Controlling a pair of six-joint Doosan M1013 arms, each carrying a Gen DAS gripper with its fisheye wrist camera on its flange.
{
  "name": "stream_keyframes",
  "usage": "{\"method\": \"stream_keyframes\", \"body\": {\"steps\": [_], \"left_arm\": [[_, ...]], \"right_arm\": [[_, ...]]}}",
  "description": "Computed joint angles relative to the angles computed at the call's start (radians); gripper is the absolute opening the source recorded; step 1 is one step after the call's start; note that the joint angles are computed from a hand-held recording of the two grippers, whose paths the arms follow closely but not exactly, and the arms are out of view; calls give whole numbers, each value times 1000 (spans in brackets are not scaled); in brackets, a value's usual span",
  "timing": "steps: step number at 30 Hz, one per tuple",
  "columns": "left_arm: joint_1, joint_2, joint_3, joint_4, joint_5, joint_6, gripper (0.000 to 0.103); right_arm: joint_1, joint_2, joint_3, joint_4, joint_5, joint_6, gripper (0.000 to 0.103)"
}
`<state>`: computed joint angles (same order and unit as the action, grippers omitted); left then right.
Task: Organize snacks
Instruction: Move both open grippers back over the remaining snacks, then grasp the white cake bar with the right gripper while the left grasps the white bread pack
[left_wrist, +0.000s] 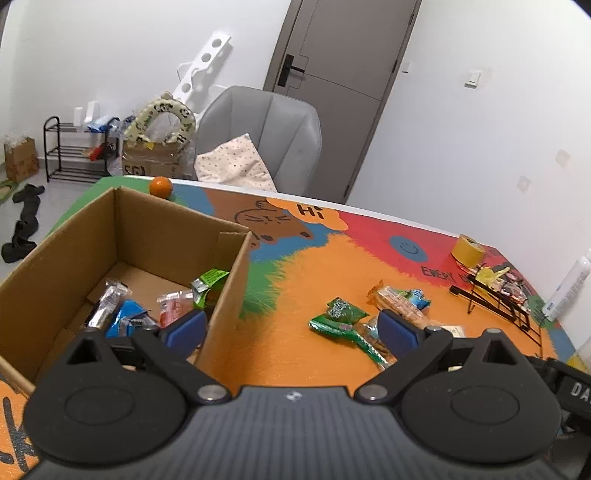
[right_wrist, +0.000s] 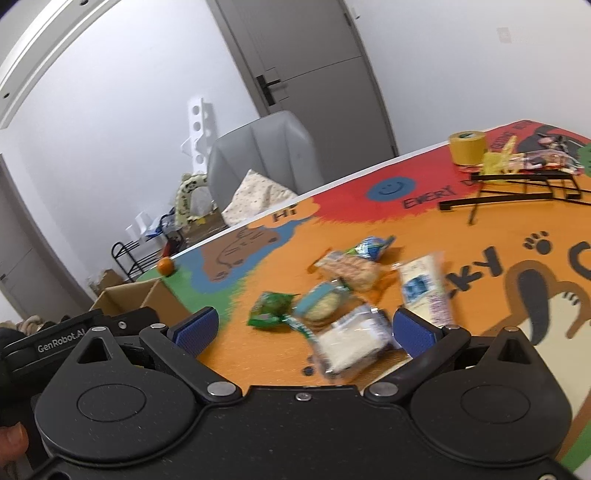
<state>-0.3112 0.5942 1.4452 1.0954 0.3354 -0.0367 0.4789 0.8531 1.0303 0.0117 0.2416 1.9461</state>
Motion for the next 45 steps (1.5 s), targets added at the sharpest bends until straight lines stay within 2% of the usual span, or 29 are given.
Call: {"method": "stream_keyframes", "body": {"steps": [2,6,10,17,19,20,22,28,30,35,38,42,45], "left_arm": [[-3,4,-3,42,-6,-34,100],[-7,10,-14,47,-17,-59,100],[-13,25,-37,-32,-27,43,100],[-21,49,-63,-133,-50,179,100],[-22,59,-73,-169,-49,216,100],[-23,64,-79,-192,-51,239,100],[-25,74,-91,-240,-52,291,100],[-31,99,-119,-318,-66,409,98],[-31,110,-133,-402,-71,504,97],[-33,132,-158,-465,-76,585,96],[-33,150,-183,-535,-68,666,94],[-34,174,-220,-642,-51,784,87],[-37,187,-238,-680,-48,834,84]], "right_arm": [[-6,-4,8,-35,-7,41,103],[-17,-8,21,-78,-11,103,103],[-27,-8,30,-106,-13,152,103],[-40,-1,34,-93,-4,156,102],[-43,-1,39,-94,-9,146,100],[-44,0,40,-94,-9,138,98],[-47,2,39,-64,-3,104,86],[-62,23,17,76,34,-7,63],[-65,32,7,101,45,-20,60],[-68,48,-13,90,57,-4,57],[-73,58,-28,118,71,-28,50],[-78,72,-47,134,92,-36,42],[-84,76,-49,189,93,-89,36]]}}
